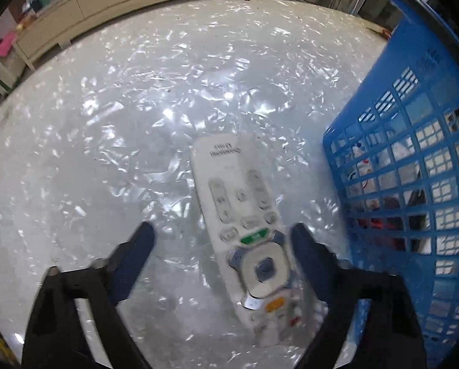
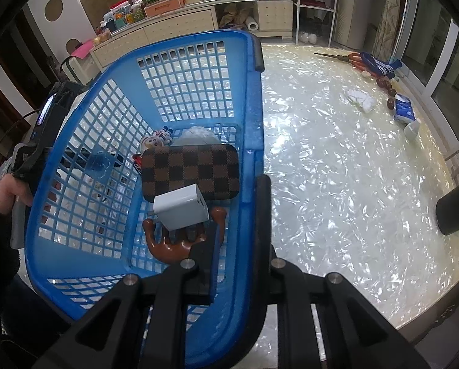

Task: Organize rigid objects
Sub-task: 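Close the left gripper on the white remote and lift it, then carry the remote with the left gripper over the basket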

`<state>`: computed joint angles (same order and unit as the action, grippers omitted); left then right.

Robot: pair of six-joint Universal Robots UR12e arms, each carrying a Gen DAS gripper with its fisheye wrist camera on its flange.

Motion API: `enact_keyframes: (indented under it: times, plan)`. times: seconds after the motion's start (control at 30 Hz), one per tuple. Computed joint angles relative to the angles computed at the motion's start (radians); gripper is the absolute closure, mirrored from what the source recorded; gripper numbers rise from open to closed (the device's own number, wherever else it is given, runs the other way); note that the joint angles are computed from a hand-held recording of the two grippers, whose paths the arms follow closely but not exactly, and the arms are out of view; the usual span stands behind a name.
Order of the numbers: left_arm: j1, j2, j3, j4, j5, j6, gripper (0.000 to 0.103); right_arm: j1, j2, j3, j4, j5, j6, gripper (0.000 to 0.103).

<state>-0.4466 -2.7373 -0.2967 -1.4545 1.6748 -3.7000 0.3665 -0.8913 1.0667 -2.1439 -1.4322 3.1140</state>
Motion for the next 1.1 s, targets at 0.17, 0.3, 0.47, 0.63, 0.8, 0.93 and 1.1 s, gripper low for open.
enact_keyframes:
  times: [0.17, 0.3, 0.47, 0.63, 0.8, 0.93, 1.1]
  plan:
    - [-0.003, 0.028, -0.045, 0.024, -0.001, 0.027, 0.053, 0.000, 0.001, -0.001, 0.001, -0.002, -0.001, 0.088]
    - [-0.004, 0.103, -0.192, 0.107, 0.000, 0.044, 0.053, 0.000, 0.003, -0.006, 0.006, -0.003, 0.000, 0.088]
    - [0.006, 0.198, -0.373, 0.212, -0.027, 0.043, 0.053, 0.000, 0.005, -0.010, 0.011, -0.009, 0.000, 0.088]
    - [0.004, 0.273, -0.504, 0.281, 0.000, 0.076, 0.053, 0.001, 0.009, -0.016, 0.019, -0.012, 0.001, 0.088]
    - [-0.008, 0.338, -0.602, 0.348, 0.035, 0.156, 0.053, 0.001, 0.007, -0.015, 0.021, -0.019, 0.006, 0.090]
    - [-0.021, 0.372, -0.635, 0.385, 0.063, 0.212, 0.053, 0.002, 0.006, -0.017, 0.028, -0.027, 0.007, 0.091]
    - [-0.042, 0.389, -0.618, 0.411, 0.111, 0.289, 0.053, 0.007, 0.007, -0.022, 0.039, -0.045, 0.005, 0.091]
